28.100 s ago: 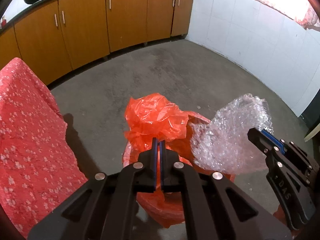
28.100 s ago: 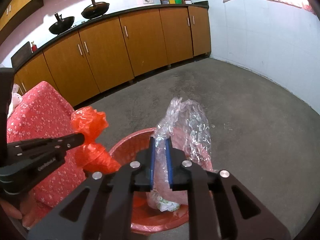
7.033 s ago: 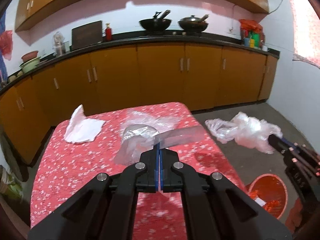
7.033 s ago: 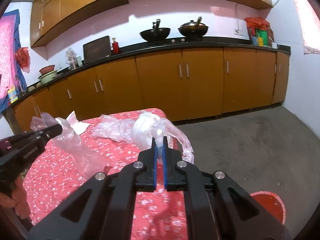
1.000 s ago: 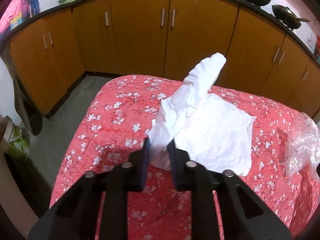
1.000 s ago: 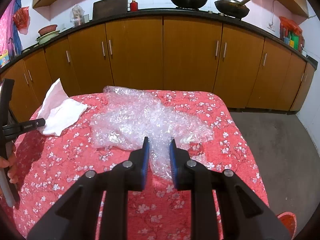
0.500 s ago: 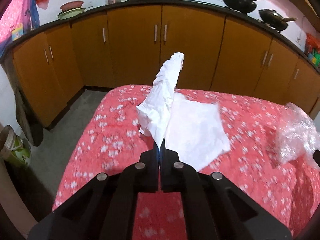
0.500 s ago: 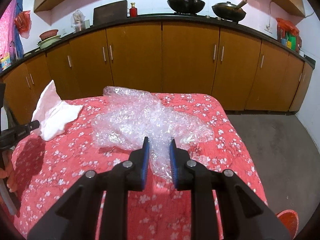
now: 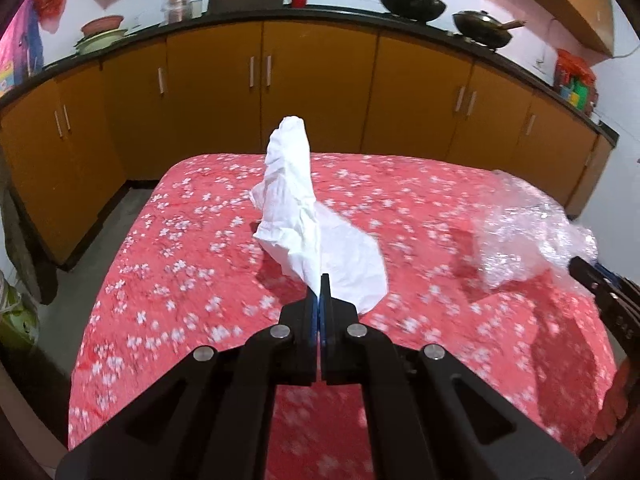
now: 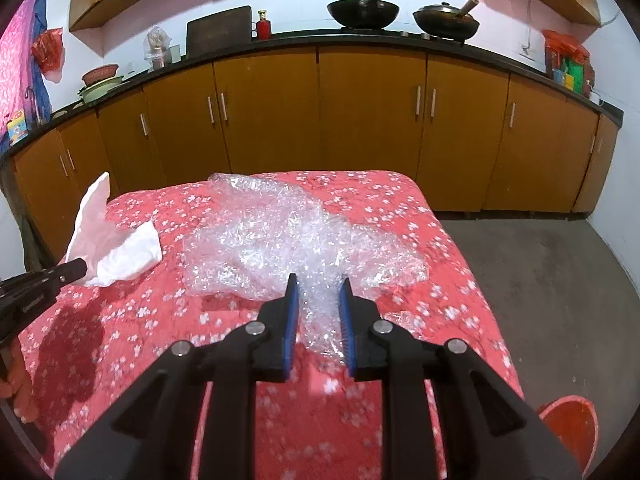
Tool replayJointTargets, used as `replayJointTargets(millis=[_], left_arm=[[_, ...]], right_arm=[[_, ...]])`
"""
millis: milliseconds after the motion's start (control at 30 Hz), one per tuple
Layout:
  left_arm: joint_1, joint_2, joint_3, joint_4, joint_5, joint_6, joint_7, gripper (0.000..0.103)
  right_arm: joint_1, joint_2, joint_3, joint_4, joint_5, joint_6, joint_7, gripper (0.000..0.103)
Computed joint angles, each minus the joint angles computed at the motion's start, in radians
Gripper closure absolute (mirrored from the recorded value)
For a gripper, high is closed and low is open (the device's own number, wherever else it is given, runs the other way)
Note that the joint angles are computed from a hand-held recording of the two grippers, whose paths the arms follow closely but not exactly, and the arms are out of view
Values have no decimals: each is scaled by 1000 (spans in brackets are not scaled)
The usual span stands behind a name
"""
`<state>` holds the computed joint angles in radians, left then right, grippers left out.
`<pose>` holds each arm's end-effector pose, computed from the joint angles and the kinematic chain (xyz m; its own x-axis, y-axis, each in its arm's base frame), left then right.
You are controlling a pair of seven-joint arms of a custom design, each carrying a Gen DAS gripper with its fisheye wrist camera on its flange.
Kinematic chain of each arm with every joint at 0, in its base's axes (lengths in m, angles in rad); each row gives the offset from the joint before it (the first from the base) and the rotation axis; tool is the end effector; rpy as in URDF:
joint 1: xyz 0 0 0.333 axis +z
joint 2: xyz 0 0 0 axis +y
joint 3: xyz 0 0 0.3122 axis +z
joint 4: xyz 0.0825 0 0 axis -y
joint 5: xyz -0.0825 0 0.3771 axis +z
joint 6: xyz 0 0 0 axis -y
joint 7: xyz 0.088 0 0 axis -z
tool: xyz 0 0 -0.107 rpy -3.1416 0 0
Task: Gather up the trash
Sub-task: 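Lift and carry the white tissue and bubble wrap over the red bucket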
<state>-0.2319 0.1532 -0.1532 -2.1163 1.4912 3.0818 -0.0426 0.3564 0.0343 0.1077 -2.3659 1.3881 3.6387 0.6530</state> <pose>0.4902 -0.2840 0.3853 -0.2550 -0.9638 0.0781 -0.6412 0.1081 -0.7597 0.4689 0.0932 0.3967 -0.1825 -0.9823 -0.0415 -0.5758 0.1410 -0.8053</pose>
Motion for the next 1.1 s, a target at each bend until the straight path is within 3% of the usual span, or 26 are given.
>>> replayJointTargets(millis=[167,633,1100], left_arm=[[-7,-51,-17,-23,40,8,-29,103],[-48,-139,-91,-65,29,4,28,103],[-149,-120,-148,-13,-47,-23,106,103]], right_arm=[[6,-65,6,-61,1,16,19,83],[-12,-289,2,-252,1,28,78,83],[-102,-523,-33,-440,24,31,63,83]])
